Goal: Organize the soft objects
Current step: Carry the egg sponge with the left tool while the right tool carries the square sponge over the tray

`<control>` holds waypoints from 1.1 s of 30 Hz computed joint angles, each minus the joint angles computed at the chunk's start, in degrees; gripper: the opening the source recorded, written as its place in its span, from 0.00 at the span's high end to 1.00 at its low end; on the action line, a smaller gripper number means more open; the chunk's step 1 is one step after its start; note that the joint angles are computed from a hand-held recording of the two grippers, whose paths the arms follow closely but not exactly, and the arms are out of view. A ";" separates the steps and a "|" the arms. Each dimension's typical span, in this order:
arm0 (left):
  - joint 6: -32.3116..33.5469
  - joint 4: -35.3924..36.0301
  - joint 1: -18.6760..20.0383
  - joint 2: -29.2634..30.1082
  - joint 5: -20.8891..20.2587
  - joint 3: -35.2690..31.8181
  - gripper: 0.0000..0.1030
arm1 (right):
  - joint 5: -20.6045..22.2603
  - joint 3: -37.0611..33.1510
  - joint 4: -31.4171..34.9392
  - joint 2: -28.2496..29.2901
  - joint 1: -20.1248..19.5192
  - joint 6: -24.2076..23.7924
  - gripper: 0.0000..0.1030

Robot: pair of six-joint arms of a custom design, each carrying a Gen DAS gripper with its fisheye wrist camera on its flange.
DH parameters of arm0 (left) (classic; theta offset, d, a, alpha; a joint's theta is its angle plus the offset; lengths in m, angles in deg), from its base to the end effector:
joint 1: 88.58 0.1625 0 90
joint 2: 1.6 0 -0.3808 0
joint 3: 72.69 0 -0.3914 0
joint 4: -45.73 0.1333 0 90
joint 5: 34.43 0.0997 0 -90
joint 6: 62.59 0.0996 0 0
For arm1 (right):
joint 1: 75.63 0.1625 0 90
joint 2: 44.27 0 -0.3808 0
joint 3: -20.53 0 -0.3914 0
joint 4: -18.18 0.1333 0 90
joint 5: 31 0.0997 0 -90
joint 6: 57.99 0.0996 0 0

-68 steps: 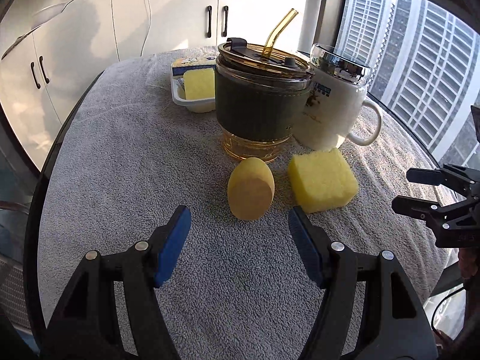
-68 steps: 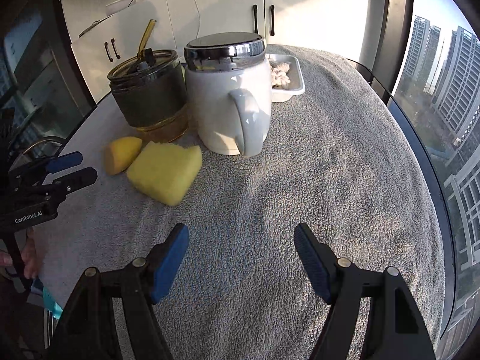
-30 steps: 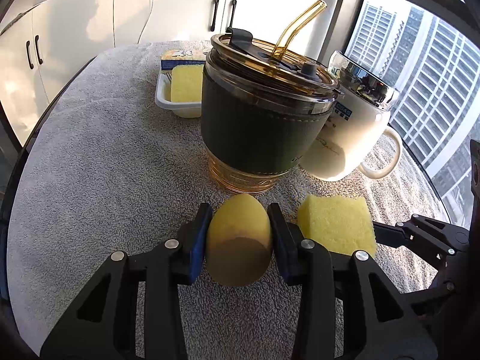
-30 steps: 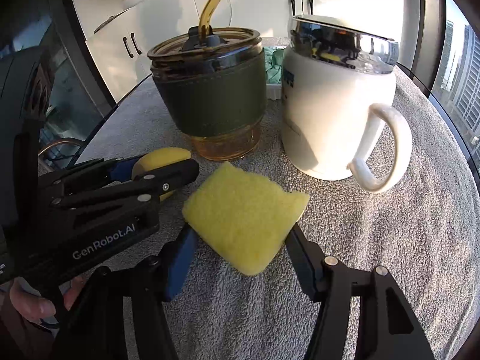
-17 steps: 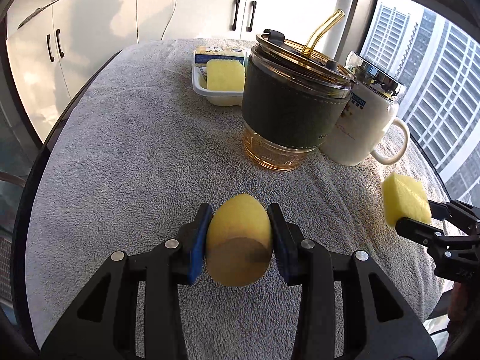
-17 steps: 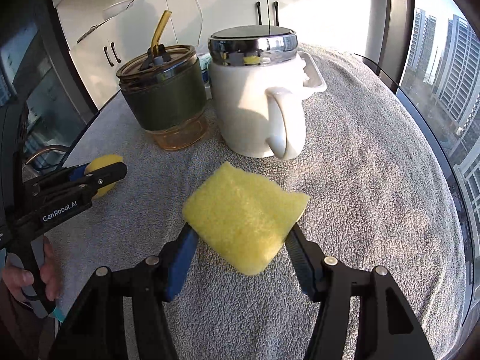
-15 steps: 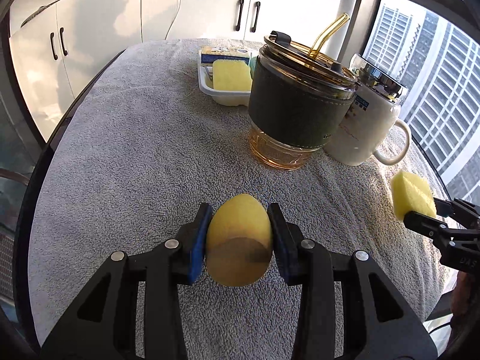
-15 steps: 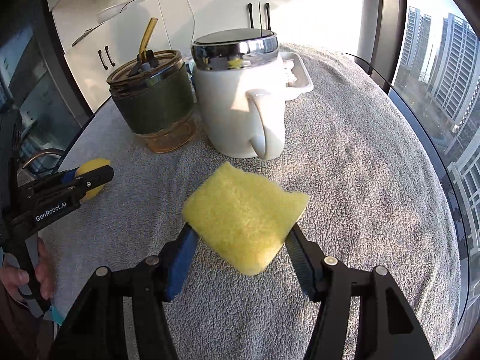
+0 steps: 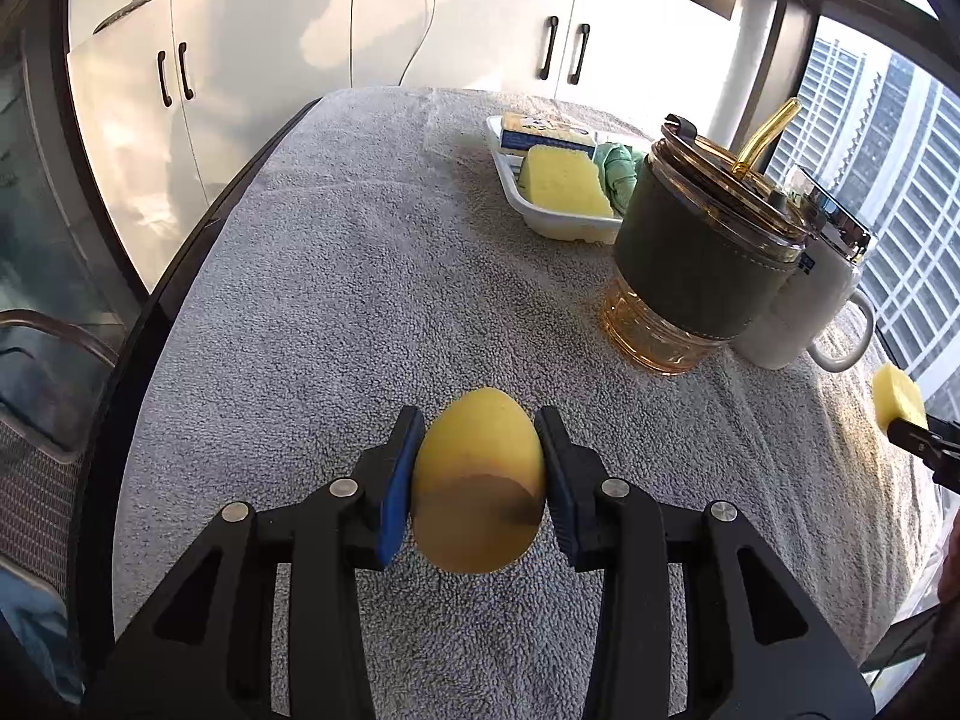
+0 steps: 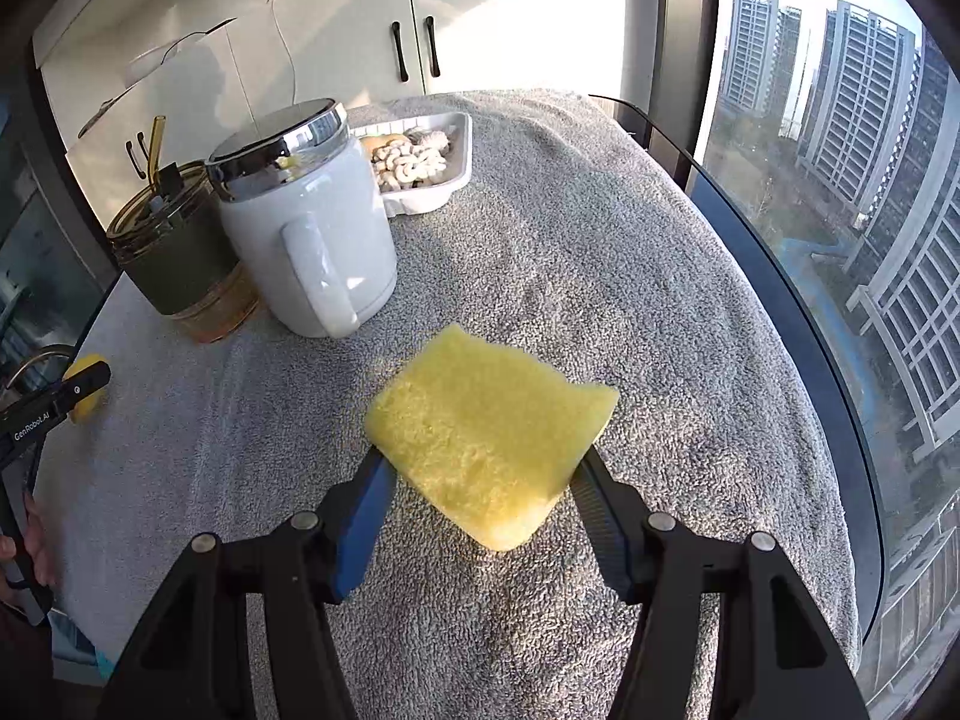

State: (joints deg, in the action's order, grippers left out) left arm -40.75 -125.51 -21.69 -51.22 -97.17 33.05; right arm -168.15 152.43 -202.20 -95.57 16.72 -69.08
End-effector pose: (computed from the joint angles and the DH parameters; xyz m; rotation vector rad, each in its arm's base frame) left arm -0.0681 -0.6154 0.0898 0.8684 2.4684 -0.5891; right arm 0.0774 -0.4153 0.1059 -0.1775 -2.1475 0.9068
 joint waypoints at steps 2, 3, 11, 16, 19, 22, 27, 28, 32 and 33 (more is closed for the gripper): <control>0.39 -0.32 0.37 0.61 0.73 -1.54 0.65 | 0.09 0.17 0.17 -1.02 -0.63 -0.30 0.39; 0.50 -0.61 0.54 0.98 1.18 -2.34 0.65 | -0.12 0.07 0.23 -1.35 -0.84 -0.54 0.39; 1.55 0.16 1.90 4.75 3.33 -10.46 0.65 | -0.49 -3.14 2.28 -3.96 -3.55 -3.88 0.39; 1.31 2.90 2.39 7.08 3.81 -15.01 0.65 | -1.11 -7.34 2.50 -3.29 -4.57 -7.15 0.39; 1.59 4.02 2.45 8.78 3.70 -17.69 0.65 | -0.45 -9.33 4.30 -3.69 -5.11 -7.40 0.39; 1.93 4.94 2.40 10.79 3.84 -20.71 0.65 | 0.36 -11.95 6.52 -3.71 -5.55 -7.82 0.39; 2.99 6.79 2.22 14.52 3.23 -26.69 0.65 | 0.49 -17.19 8.99 -2.03 -5.39 -9.92 0.39; 3.33 7.04 2.13 15.36 3.38 -27.99 0.65 | 0.79 -18.15 9.66 -1.75 -5.35 -10.25 0.39; 3.90 9.78 1.86 18.34 2.40 -33.21 0.65 | 1.40 -22.36 11.78 0.15 -5.30 -11.72 0.39; 4.04 10.53 1.82 19.03 1.97 -34.39 0.65 | 1.56 -23.37 12.57 0.56 -5.32 -11.86 0.39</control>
State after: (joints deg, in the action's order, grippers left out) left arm -36.71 -114.99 -19.87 -32.19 -95.20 -1.34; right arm -166.59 129.06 -189.64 -95.01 11.39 -80.93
